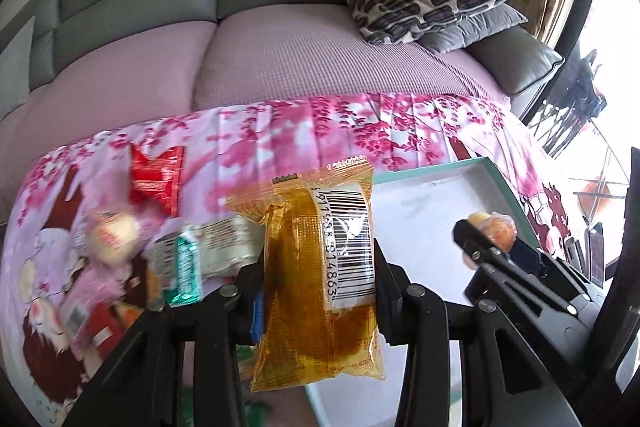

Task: Organize snacks
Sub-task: 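Lower the jelly bag and cup into the tray and open both grippers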

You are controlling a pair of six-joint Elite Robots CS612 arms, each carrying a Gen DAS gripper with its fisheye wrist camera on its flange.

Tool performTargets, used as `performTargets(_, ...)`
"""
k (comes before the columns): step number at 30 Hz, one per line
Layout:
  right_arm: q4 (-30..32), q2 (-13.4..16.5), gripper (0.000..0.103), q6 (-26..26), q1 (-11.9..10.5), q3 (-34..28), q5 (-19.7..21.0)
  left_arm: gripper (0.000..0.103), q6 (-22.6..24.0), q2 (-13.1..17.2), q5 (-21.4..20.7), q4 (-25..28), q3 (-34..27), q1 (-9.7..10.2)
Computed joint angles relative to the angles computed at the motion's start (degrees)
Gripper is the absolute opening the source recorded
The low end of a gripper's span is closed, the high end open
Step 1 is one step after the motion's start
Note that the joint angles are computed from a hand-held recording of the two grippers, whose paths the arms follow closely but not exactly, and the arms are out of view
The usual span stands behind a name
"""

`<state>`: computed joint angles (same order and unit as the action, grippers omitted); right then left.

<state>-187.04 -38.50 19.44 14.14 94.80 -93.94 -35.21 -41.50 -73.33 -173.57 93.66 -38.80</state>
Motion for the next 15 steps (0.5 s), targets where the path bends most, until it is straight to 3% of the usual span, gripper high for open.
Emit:
performTargets(7,2.0,1.6,0.047,2.3,-1.1,-1.7,-3.3,0.043,0.8,3.4,-2.0,3.1,-5.1,0.36)
performTargets(15,2.8,2.6,0.047,1.4,-1.8,-3.0,-3.4,0.046,0.6,5.2,-3.4,4.6,-7.5,0.55)
